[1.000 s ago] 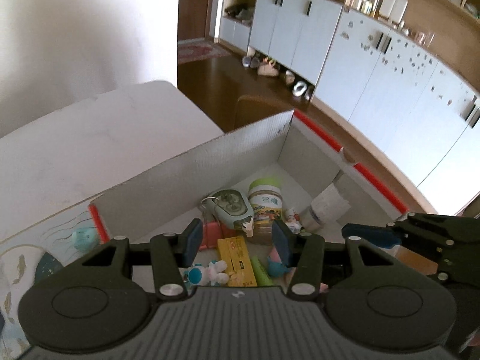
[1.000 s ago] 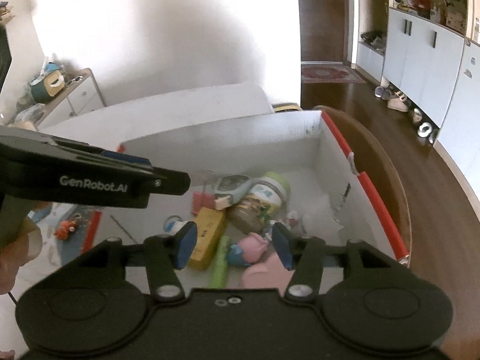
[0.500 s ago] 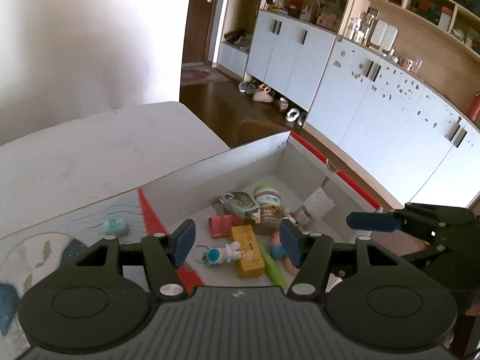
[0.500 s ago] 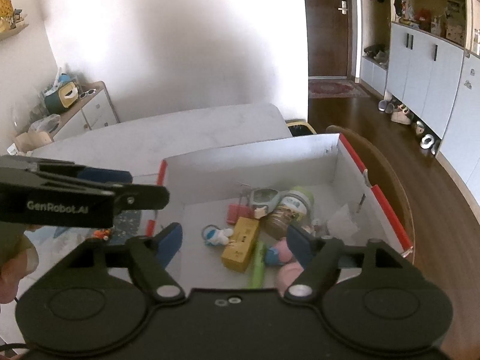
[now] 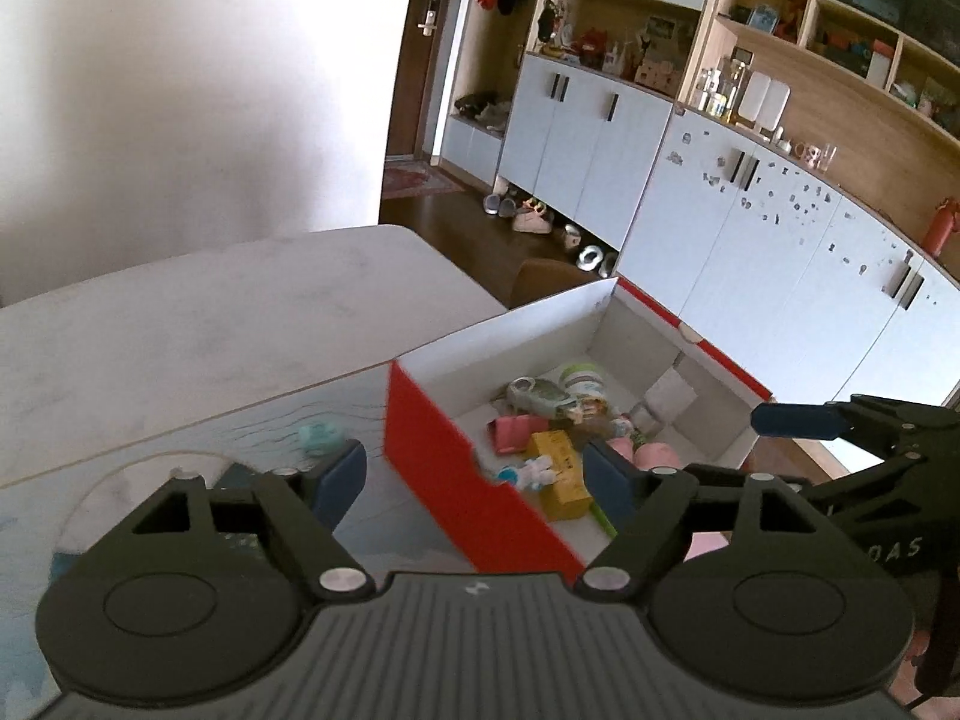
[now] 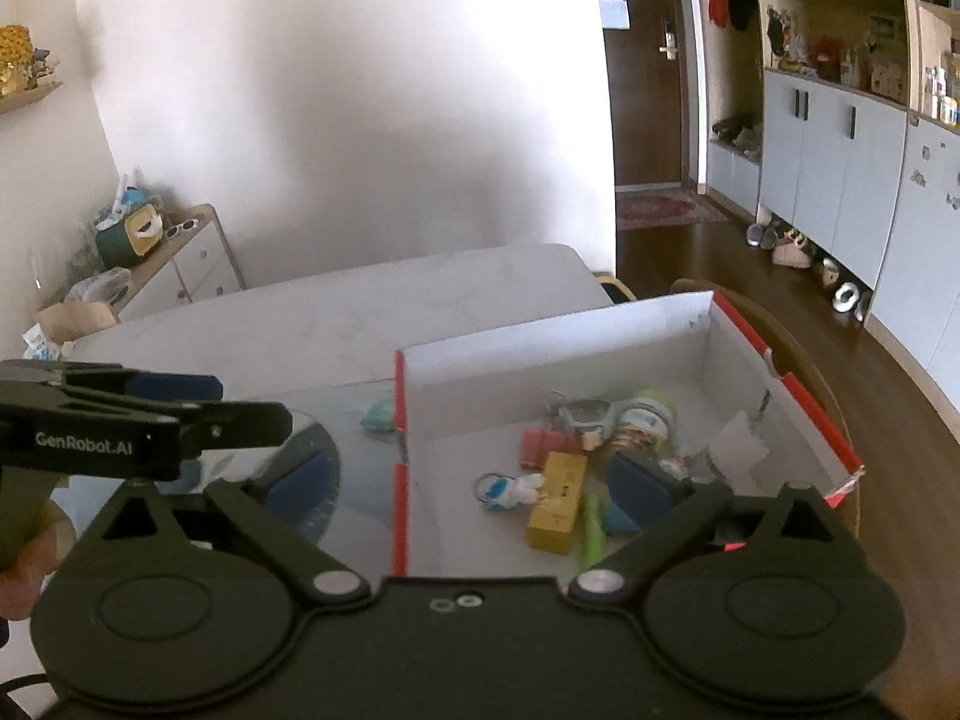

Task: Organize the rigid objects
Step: 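Withdraw both grippers from the box back over the table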

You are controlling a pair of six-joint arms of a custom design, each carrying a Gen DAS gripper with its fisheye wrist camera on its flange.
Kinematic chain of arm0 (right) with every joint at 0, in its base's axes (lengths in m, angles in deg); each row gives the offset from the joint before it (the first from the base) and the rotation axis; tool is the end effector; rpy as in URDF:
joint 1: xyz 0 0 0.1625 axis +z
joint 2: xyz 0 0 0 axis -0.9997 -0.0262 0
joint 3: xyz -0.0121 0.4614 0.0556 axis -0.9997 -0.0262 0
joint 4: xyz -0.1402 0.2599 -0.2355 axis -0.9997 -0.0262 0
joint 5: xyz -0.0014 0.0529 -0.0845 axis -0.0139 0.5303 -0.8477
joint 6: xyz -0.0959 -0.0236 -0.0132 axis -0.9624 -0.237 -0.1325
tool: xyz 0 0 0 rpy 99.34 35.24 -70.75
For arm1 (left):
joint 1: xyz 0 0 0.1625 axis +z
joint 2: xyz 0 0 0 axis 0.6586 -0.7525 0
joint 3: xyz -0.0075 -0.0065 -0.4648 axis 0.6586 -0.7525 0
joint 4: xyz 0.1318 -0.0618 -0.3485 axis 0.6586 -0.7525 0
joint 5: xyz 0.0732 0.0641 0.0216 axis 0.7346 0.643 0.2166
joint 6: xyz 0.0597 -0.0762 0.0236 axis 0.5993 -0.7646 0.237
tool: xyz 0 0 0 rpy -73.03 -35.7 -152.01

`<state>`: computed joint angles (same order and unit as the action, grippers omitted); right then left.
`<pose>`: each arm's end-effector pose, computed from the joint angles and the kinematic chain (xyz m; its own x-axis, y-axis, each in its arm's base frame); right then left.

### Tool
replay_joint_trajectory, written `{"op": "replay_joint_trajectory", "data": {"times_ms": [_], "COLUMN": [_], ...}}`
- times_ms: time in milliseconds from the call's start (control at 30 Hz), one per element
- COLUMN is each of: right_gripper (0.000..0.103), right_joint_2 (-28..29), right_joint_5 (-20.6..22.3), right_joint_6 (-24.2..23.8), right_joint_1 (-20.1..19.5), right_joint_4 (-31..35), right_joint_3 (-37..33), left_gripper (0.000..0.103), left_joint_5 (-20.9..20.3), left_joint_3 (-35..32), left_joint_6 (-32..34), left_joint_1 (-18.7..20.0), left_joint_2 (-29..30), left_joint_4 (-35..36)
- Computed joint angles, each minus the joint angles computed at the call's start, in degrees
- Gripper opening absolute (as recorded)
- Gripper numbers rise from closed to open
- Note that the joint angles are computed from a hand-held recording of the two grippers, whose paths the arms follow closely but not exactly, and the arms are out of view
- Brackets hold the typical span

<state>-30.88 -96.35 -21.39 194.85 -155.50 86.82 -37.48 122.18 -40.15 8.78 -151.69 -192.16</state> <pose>0.2225 -0.4104 0.0935 -0.7759 -0.3452 0.5280 -0.6085 0.6301 -0.4824 -0.1447 -0.4759 0.2247 -0.7940 0.2721 -0.5437 0.5623 0.6685 -0.4867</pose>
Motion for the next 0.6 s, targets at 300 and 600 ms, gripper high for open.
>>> {"op": "replay_joint_trajectory", "data": {"times_ms": [300, 600], "right_gripper": [0.102, 0.102], "right_joint_2": [5.23, 9.13], "right_joint_5": [-0.08, -3.62], "right_joint_6": [0.84, 4.54], "right_joint_1": [4.15, 7.12], "right_joint_4": [-3.12, 0.14], "right_joint_3": [-1.13, -6.19], "left_gripper": [0.083, 0.096], "left_joint_5": [-1.65, -3.43], "left_joint_3": [0.87, 1.30], "left_joint_6": [3.42, 9.17], "left_joint_1": [4.36, 10.07], "left_joint_2": [-5.56, -8.63], "left_joint_4": [2.68, 1.13]}}
